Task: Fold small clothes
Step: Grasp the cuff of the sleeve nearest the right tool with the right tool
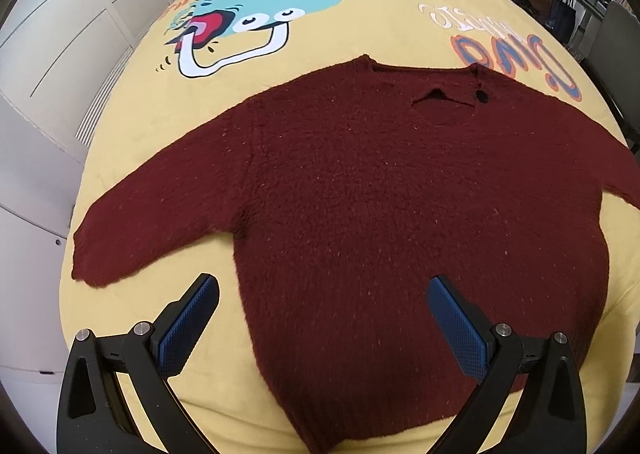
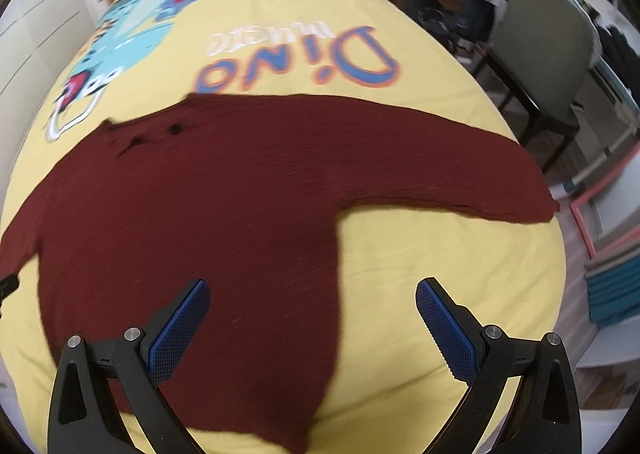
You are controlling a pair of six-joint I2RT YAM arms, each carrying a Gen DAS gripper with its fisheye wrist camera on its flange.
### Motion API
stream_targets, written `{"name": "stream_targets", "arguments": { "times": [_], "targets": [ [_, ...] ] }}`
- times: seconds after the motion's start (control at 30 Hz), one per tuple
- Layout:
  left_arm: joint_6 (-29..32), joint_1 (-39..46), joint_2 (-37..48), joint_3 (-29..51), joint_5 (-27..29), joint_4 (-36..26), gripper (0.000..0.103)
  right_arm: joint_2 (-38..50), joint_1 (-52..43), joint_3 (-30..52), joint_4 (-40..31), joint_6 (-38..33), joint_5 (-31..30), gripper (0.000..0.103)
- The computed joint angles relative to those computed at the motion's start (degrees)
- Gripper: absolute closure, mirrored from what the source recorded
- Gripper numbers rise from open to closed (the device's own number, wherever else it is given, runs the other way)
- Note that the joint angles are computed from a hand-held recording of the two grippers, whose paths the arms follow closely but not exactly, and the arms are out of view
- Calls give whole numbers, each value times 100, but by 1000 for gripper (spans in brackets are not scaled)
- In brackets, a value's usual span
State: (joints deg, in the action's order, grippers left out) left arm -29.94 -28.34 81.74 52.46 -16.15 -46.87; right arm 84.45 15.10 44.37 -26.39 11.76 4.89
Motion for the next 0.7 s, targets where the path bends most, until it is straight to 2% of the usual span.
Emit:
{"name": "stream_targets", "arguments": {
  "times": [0.23, 0.43, 0.7],
  "targets": [
    [426, 227, 900, 395, 262, 474, 1, 1162, -1487, 483, 535, -565, -297, 1],
    [591, 248, 1622, 835, 404, 708, 1, 2169, -2565, 1076, 870, -727, -686, 1],
    [538, 303, 2257, 1085, 659, 875, 1, 3378, -3485, 1991, 949, -817, -857, 1]
  ]
}}
